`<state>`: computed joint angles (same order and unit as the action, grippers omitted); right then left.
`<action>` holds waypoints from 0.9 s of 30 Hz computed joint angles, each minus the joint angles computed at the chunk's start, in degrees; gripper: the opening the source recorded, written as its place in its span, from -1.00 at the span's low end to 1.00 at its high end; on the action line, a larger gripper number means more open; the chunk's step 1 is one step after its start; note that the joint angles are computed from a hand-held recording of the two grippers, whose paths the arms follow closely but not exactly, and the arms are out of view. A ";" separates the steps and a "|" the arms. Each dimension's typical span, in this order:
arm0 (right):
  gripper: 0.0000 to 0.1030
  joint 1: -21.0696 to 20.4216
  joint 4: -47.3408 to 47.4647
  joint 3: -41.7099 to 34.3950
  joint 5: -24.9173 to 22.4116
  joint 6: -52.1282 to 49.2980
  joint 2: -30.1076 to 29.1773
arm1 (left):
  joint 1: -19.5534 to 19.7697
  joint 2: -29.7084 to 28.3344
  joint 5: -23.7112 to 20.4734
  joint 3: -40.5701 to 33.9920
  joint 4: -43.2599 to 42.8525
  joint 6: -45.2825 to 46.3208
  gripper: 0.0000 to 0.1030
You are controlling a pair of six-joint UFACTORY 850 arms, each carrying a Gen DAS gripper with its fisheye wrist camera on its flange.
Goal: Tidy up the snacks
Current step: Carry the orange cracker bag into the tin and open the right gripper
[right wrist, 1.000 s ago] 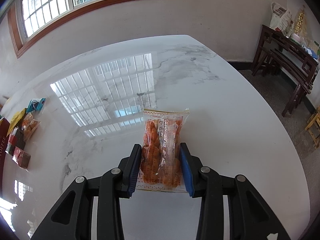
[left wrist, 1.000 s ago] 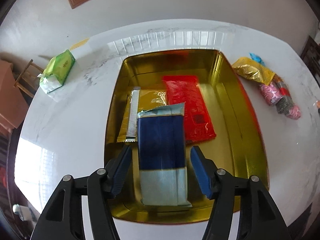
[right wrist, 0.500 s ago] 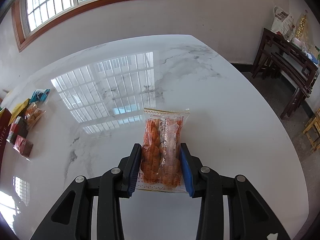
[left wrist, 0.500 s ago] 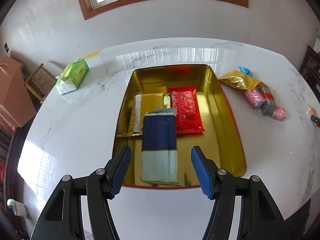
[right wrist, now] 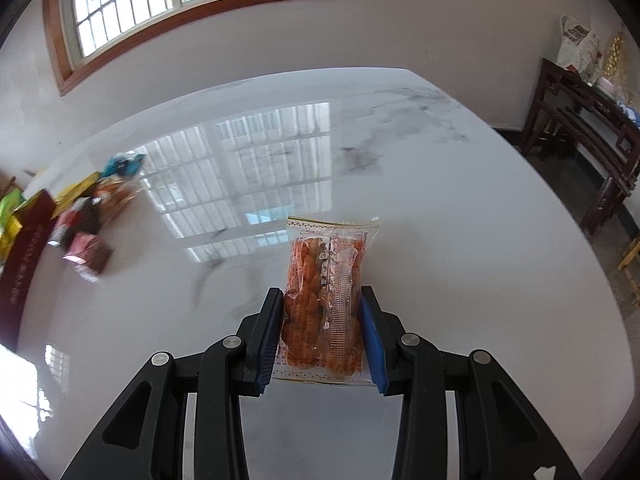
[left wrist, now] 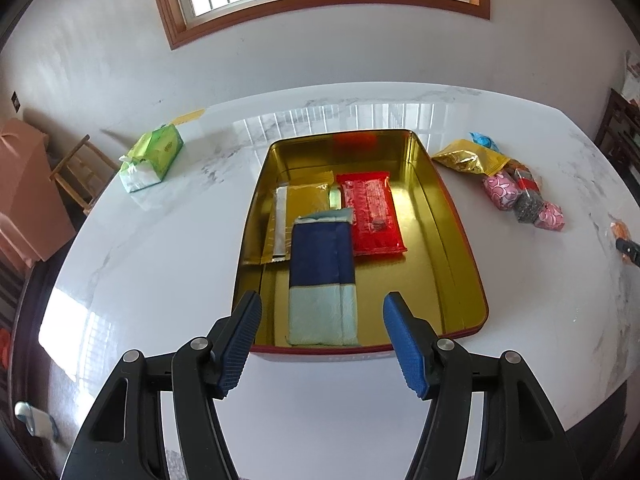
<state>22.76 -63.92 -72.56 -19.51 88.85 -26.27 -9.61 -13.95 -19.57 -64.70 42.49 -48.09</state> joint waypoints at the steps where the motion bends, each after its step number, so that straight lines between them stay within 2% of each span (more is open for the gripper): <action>1: -0.31 0.07 0.21 0.15 0.63 0.36 0.13 | 0.27 0.26 0.62 0.33 -1.39 1.20 0.25; 5: -0.32 -0.34 4.76 0.83 4.88 -0.92 0.84 | 0.77 0.96 1.79 1.30 -4.50 3.97 0.25; 11: -0.32 0.82 8.89 0.11 7.44 -4.20 1.50 | 0.93 1.42 2.23 2.09 -9.38 9.13 0.25; 15: -0.32 2.50 28.95 -3.88 10.29 -26.61 1.17 | 1.25 2.82 3.06 3.33 -9.12 8.51 0.25; 17: -0.32 4.27 39.25 -7.59 11.80 -38.60 -0.46 | 1.64 3.78 3.72 4.10 -9.26 8.22 0.25; 20: -0.32 7.30 55.92 -15.82 11.59 -56.59 -4.99 | 2.71 5.08 4.80 5.11 -14.15 12.03 0.25; 22: -0.32 9.13 66.96 -23.39 9.16 -68.59 -9.26 | 3.46 5.69 5.34 5.61 -18.70 16.07 0.25; 25: -0.32 10.33 82.00 -35.85 2.78 -84.99 -16.59 | 4.60 6.70 6.06 6.58 -24.34 21.11 0.26; 27: -0.32 11.43 82.70 -47.27 -2.33 -86.63 -23.71 | 5.27 7.14 6.52 7.05 -27.33 24.00 0.26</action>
<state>34.19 18.78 -119.84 -21.84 2.22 -49.99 -4.34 -6.82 -13.05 -57.65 15.16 -24.09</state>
